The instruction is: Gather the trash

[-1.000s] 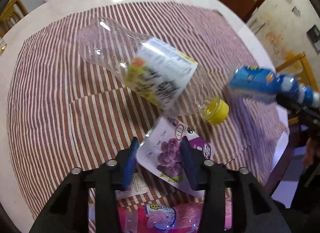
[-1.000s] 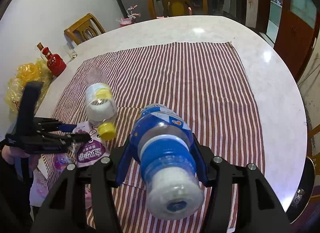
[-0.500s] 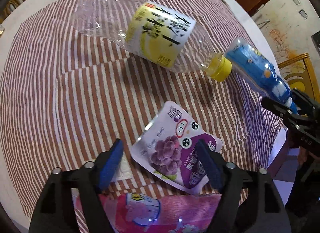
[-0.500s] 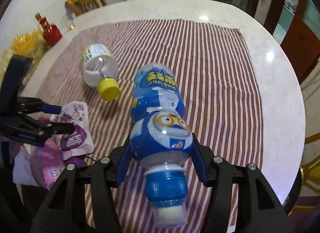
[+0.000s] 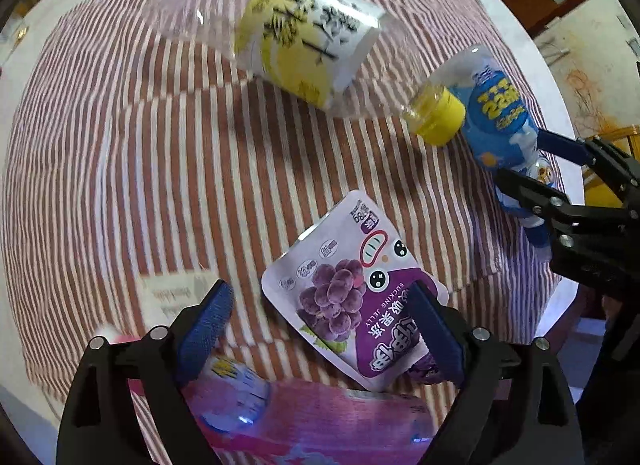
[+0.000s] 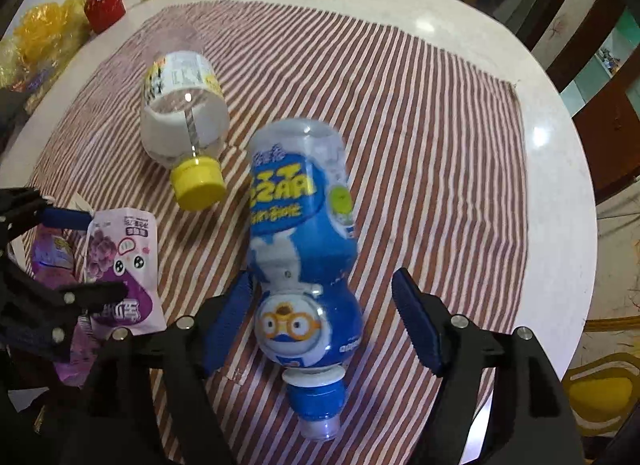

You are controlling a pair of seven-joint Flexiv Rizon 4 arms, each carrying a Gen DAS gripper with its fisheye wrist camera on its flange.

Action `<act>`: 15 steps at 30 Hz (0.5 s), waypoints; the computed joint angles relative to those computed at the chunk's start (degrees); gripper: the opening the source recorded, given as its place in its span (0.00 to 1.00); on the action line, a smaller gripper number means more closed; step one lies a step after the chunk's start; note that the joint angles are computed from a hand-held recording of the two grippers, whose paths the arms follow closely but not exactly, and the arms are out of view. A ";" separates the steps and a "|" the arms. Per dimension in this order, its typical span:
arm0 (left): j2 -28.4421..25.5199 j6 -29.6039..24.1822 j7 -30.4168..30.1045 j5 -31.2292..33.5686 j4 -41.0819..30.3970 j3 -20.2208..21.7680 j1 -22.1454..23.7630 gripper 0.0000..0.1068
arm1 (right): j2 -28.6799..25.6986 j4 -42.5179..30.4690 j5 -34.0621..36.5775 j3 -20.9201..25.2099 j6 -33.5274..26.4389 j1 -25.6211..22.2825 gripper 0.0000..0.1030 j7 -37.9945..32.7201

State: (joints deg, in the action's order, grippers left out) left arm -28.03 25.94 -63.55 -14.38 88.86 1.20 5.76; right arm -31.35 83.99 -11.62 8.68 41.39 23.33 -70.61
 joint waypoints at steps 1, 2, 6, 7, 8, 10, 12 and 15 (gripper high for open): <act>0.10 -0.49 -0.43 0.00 0.03 0.07 -0.05 0.85 | -0.25 -0.27 0.60 0.33 -0.33 -0.22 0.54 -0.35; 0.29 -0.85 -0.92 -0.06 0.24 0.11 -0.12 0.86 | -0.16 0.16 0.59 0.22 0.31 -0.19 0.52 -0.16; 0.88 -1.57 -3.80 -0.68 1.04 0.34 -0.32 0.89 | 0.12 0.97 1.58 0.39 2.15 -0.51 0.52 0.58; 1.01 -2.39 -4.66 -1.13 1.15 0.36 -0.16 0.89 | 0.25 1.30 1.91 0.47 2.77 -0.70 0.52 0.69; 1.09 -3.67 -5.29 -1.80 1.14 0.29 0.19 0.89 | 0.36 1.55 2.22 0.58 3.23 -0.88 0.52 0.76; 1.62 -5.31 -5.45 -3.24 1.59 0.35 1.31 0.89 | 0.60 2.02 2.64 0.72 4.00 -1.08 0.52 0.93; 1.89 -5.93 -6.30 -4.74 2.30 0.17 1.71 0.87 | 0.63 2.17 3.10 0.89 4.55 -1.32 0.52 0.91; 3.47 -2.53 -8.39 -5.05 5.15 0.56 0.90 0.83 | 1.48 3.64 4.07 1.30 5.81 -2.19 0.52 0.17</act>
State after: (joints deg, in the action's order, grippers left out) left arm -24.55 23.42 -71.94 -19.43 94.01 1.76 6.67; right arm -29.87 87.63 -7.55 9.98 47.20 21.14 -70.44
